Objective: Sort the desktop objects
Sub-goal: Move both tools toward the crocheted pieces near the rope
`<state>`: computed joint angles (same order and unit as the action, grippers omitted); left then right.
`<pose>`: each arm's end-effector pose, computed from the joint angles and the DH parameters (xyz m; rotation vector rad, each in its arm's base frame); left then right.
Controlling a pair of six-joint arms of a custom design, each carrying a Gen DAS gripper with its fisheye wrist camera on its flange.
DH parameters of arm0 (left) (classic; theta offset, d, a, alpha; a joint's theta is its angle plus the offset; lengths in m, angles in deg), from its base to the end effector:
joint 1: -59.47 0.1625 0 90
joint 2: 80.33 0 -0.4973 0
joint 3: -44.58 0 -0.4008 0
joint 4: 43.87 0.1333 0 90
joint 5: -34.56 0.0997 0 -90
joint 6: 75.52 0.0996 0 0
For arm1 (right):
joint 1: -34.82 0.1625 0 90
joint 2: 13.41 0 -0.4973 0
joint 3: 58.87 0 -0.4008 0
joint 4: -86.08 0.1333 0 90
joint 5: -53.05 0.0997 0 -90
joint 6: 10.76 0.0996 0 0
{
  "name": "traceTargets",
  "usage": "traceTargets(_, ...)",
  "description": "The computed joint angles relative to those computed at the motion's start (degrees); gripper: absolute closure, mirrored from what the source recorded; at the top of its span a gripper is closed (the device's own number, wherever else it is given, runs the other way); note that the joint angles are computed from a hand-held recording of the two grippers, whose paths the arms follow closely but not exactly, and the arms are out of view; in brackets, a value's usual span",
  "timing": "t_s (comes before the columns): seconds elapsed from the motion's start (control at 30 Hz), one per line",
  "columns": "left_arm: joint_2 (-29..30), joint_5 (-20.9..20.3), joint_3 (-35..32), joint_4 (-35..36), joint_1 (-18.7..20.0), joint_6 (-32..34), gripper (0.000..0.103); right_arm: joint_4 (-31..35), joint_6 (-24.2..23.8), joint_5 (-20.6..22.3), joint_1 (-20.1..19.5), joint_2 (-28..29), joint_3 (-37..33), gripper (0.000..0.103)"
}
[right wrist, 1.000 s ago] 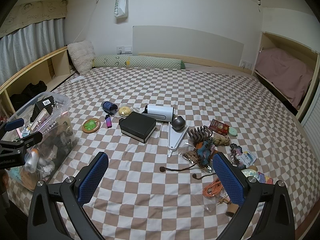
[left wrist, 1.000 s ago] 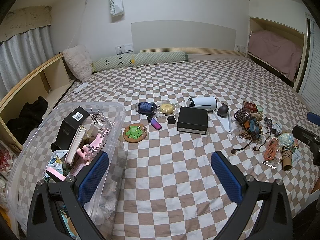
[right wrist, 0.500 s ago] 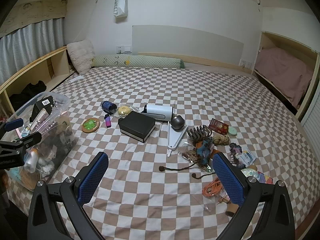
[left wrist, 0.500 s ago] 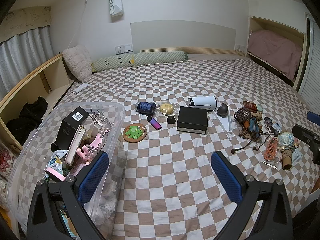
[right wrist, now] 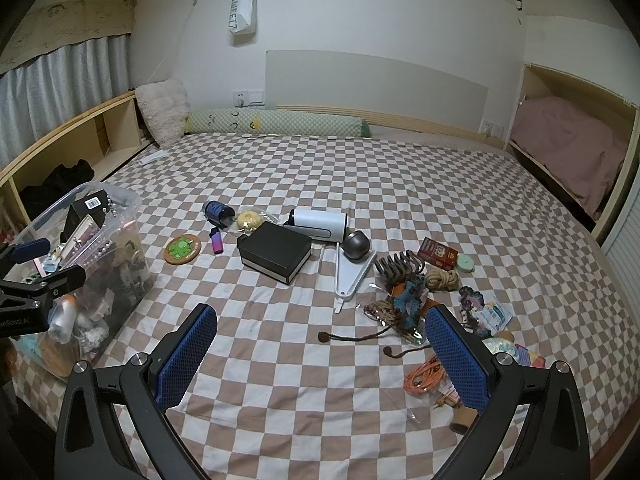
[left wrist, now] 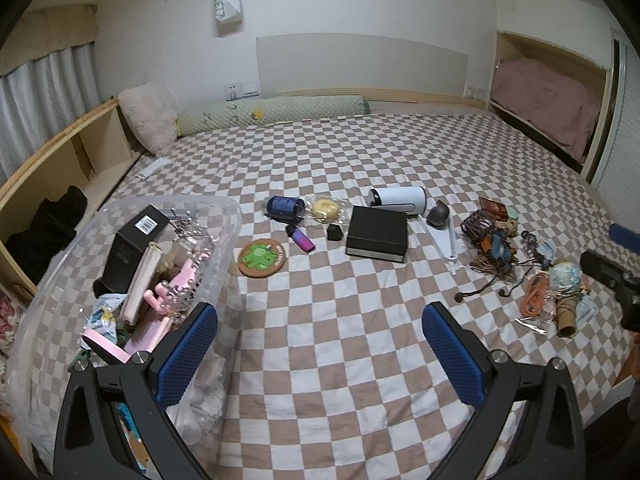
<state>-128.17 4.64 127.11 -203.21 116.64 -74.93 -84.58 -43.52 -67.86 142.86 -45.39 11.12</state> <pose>-0.2349 -0.7691 0.3188 0.2413 2.1231 -0.9678 0.3472 -0.8007 0.1838 0.7934 -2.2734 0.8421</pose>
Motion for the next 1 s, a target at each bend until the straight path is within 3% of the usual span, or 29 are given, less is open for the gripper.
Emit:
traceTargets(0.33,-0.32,-1.21,0.20,2.82,-0.21,-1.70,0.000,4.28,4.25,0.46,-0.88,-1.16,0.23,0.000)
traceTargets(0.77,-0.23,-4.20,0.29,5.03,-0.42,-0.50,0.000,20.41,15.96,4.26,-4.19,-3.05,-3.23,0.000)
traceTargets(0.93,0.07,-5.14,0.12,4.91,-0.50,0.77,0.000,23.07,15.20,3.94,-6.05,-1.42,-6.76,0.000)
traceTargets(0.97,0.16,-5.24,0.01,4.99,-0.47,0.91,0.000,23.24,14.76,3.59,-6.42,-0.76,-7.83,0.002)
traceTargets(1.0,0.20,-5.34,-0.10,5.27,-0.42,0.87,0.000,23.37,14.32,3.15,-6.78,-0.04,-8.98,0.010)
